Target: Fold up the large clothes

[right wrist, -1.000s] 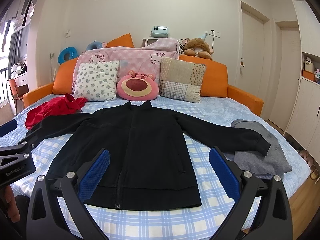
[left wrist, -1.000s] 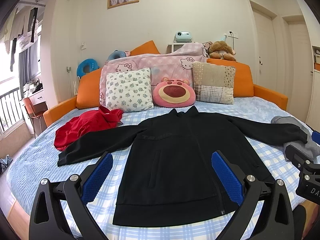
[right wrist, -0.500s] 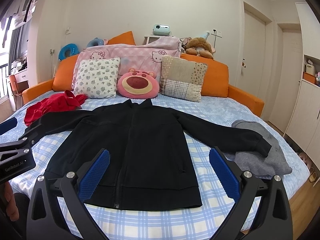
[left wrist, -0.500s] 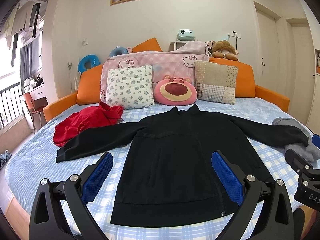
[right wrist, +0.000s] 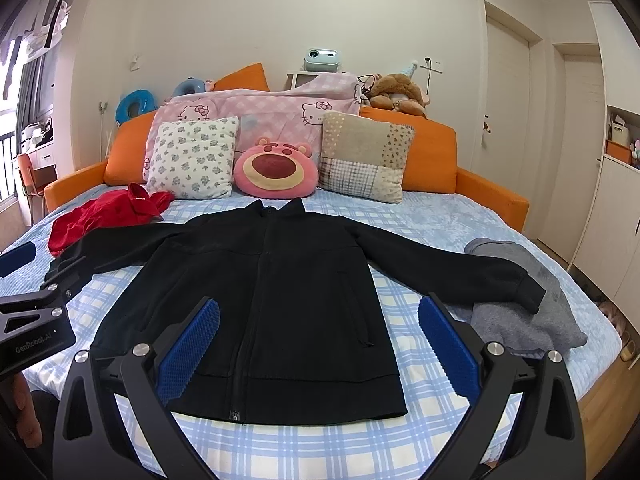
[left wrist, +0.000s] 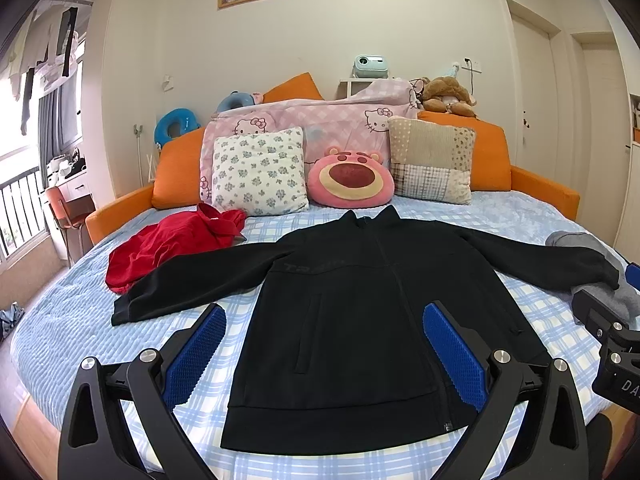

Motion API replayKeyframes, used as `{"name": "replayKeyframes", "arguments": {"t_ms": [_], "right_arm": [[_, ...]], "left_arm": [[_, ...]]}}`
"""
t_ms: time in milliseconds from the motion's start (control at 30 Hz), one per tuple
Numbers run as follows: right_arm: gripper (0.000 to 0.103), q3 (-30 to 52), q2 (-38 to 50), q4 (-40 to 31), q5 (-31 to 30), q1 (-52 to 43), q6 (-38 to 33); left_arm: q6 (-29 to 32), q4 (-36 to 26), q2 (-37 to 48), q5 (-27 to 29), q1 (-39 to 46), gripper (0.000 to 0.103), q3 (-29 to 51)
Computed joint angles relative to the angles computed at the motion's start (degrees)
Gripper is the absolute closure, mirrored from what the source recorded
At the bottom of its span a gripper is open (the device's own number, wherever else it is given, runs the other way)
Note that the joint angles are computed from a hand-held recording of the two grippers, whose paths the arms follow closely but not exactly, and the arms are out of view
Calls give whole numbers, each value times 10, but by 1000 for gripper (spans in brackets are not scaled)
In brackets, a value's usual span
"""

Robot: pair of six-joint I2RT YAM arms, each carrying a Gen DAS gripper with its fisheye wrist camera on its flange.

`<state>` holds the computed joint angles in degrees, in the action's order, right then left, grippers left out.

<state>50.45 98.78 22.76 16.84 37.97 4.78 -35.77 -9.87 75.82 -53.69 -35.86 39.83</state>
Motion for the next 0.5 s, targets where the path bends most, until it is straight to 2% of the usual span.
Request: {"name": "replayKeyframes", "arguments": {"t_ms": [267,500], "right_arm": [[5,0,-4,14,9,-18,-16],[5,26,9,30,0,-101,-31]], "left_arm": [[34,51,11,38,27,3,-2],[140,132,114,83,57,3,92]]}}
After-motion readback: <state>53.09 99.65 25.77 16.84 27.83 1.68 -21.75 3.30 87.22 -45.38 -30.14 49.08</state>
